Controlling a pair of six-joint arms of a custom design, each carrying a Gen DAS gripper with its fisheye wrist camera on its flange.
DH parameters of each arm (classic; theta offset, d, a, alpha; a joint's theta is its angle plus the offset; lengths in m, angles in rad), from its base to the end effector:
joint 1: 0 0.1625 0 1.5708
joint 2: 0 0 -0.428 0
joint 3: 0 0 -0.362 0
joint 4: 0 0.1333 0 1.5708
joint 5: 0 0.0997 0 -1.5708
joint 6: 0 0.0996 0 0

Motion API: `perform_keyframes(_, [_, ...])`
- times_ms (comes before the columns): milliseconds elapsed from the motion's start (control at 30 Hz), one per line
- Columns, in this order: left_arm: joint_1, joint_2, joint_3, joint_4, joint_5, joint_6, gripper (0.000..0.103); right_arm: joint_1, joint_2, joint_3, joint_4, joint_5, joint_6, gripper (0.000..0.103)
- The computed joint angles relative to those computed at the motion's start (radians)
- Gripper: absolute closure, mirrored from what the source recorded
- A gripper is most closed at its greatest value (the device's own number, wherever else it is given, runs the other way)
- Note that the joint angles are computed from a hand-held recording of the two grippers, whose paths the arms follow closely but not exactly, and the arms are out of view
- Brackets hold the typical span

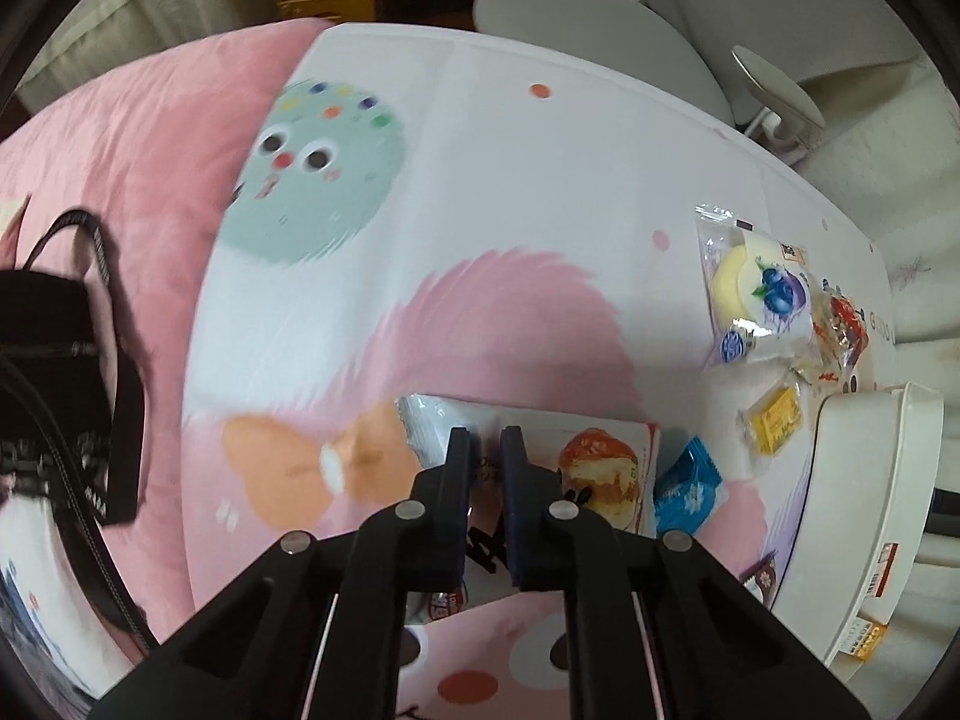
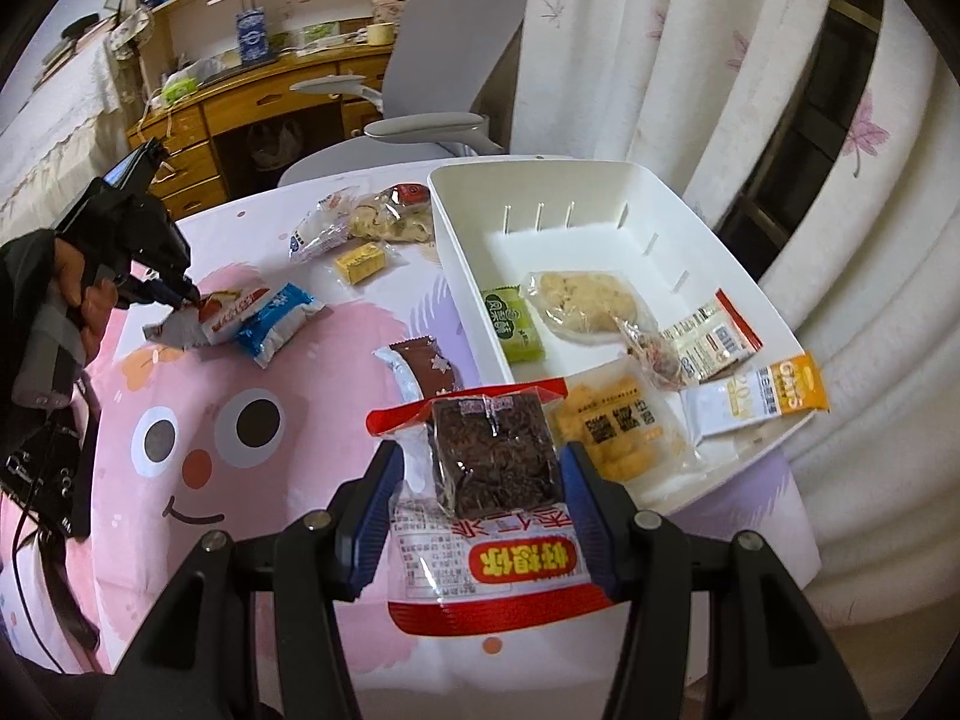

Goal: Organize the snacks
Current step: 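Lift the red-labelled snack bag with the right tool toward the white tray, then open the right tool over the tray to drop the red-labelled bag while the left tool re-approaches the bread bag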

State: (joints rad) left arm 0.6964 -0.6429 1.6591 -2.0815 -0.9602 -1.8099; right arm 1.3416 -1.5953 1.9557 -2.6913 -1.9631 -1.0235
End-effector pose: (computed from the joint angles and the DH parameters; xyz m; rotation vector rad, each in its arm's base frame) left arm -0.3235 -0.5187 -0.0083 -0.9280 2.2799 -0.6094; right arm -0.0127 -0.4734 0.4647 0.7364 -2.2375 0.4864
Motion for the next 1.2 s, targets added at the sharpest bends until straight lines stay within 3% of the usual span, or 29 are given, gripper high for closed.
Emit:
perform_keyframes(133, [-0.041,-0.007,0.012,0.024,-0.018,-0.086,0.103,-0.012,0.005,-0.059,0.074,0.037,-0.038,0.050])
perform_keyframes(467, [-0.135,-0.002,0.026,0.031,-0.052,-0.262,0.103,-0.039,0.055,-0.234,0.268,0.087,-0.118,0.050])
perform_keyframes(667, [-0.168,0.017,0.014,0.034,-0.042,-0.380,0.098,-0.055,0.122,-0.378,0.384,0.102,-0.119,0.049])
perform_keyframes(833, [-0.193,0.048,-0.021,0.060,-0.035,-0.465,0.085,-0.065,0.181,-0.496,0.493,0.115,-0.108,0.047])
perform_keyframes(1067, [-0.208,0.090,-0.076,0.097,-0.053,-0.548,0.066,-0.070,0.278,-0.665,0.700,0.090,-0.026,0.040])
perform_keyframes(1133, [-0.211,0.096,-0.090,0.112,-0.056,-0.564,0.051,-0.071,0.291,-0.687,0.730,0.094,-0.028,0.040])
perform_keyframes(1200, [-0.213,0.103,-0.109,0.143,-0.060,-0.580,0.044,-0.070,0.299,-0.705,0.759,0.098,-0.028,0.040])
